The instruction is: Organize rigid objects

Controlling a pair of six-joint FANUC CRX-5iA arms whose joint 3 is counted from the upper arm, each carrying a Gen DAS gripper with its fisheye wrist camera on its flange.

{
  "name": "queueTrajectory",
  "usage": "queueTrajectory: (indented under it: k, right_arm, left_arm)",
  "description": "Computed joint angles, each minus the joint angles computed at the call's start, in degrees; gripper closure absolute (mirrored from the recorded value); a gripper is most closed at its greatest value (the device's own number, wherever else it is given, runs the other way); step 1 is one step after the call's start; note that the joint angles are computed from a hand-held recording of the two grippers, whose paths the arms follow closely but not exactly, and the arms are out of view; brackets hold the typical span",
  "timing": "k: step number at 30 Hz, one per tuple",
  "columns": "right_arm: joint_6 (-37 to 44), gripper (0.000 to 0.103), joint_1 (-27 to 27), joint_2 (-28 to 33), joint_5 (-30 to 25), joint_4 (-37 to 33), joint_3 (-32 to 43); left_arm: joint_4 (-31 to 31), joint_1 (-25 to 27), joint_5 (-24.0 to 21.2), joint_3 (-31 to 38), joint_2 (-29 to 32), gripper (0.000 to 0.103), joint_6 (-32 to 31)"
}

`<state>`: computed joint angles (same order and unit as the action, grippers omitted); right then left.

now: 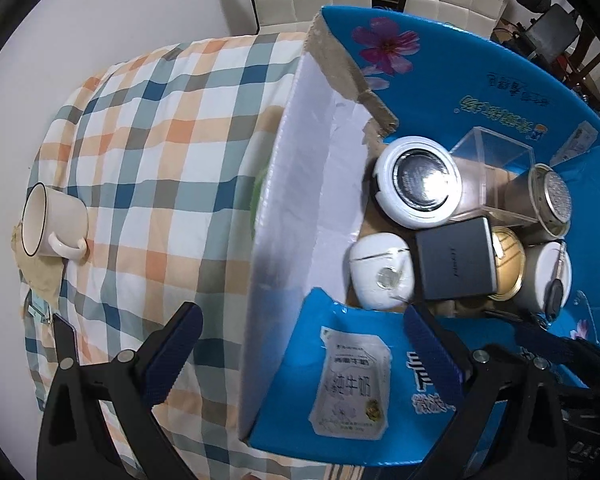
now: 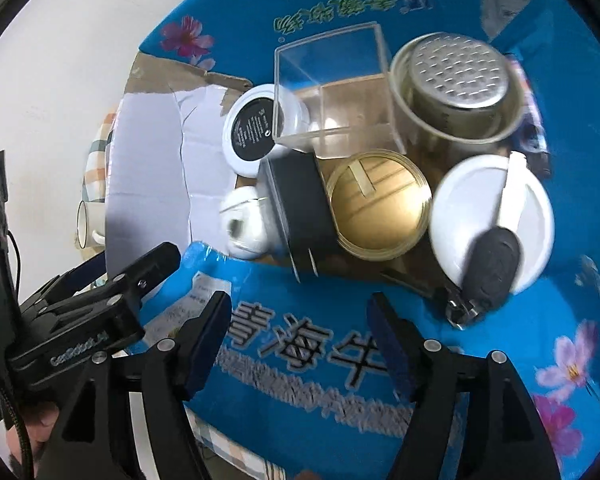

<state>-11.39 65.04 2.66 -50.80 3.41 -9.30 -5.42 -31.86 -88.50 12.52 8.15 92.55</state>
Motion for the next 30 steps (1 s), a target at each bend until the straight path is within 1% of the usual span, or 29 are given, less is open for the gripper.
queueTrajectory:
  k: [1,3,4,5,6,7,9,10,12,17,22,26,30]
  right_arm:
    - [-1.0,0.028,0.7,-0.3,-2.1,1.3,0.4]
    - [-3.0,0.027,2.8,0.1,-10.8,5.1,3.0]
    - [-3.7,0.027,3.8,0.9,-16.6,6.7,5.1]
    - [-4.1,0.026,4.3,1.5,-20.3,7.5,6.7]
    - [-4.5,0.024,5.1,3.0,-27.0,8.4,9.3]
    - [-4.2,0.022,5.2,3.9,-30.9,8.3,11.0]
    - [-3.9,0.020,5.2,6.4,-40.4,7.3,15.1]
    - [-4.1,0.019,5.0,6.4,-42.5,6.9,15.1]
    - [-4.9,0.019,4.9,6.3,-45.4,5.7,15.5]
    - [-6.1,0.019,5.5,4.9,-47.5,5.9,15.7]
    - [-6.8,0.019,7.2,4.8,-49.4,7.1,18.6]
    - [-9.2,0.019,10.6,3.7,-51.9,10.2,21.2]
    - [-11.0,0.019,15.1,4.7,-58.5,14.1,27.5]
  left_arm:
    - [0.2,-0.1,-0.1,0.0,-0.2,0.000,0.0]
    - [0.5,-0.3,0.0,0.1,-0.7,0.000,0.2]
    - [0.6,-0.4,0.0,0.2,-1.0,0.000,0.2]
    - [0.7,-0.6,0.0,0.3,-1.1,0.000,0.3]
    - [0.7,-0.7,0.0,0.4,-1.3,0.000,0.4]
    - [0.7,-0.9,-0.1,0.5,-1.5,0.000,0.5]
    - [0.6,-1.4,-0.2,0.9,-1.8,0.000,1.0]
    - [0.6,-1.6,-0.3,1.0,-1.9,0.000,1.0]
    - [1.1,-1.8,-0.5,1.2,-2.3,0.000,1.1]
    - [1.7,-2.8,-1.3,1.9,-3.2,0.000,1.3]
    - [2.9,-3.7,-1.9,3.8,-4.7,0.000,1.5]
    - [3.7,-4.6,-3.0,6.5,-6.9,0.000,1.7]
    - [2.9,-5.7,-5.0,10.2,-9.2,0.000,2.3]
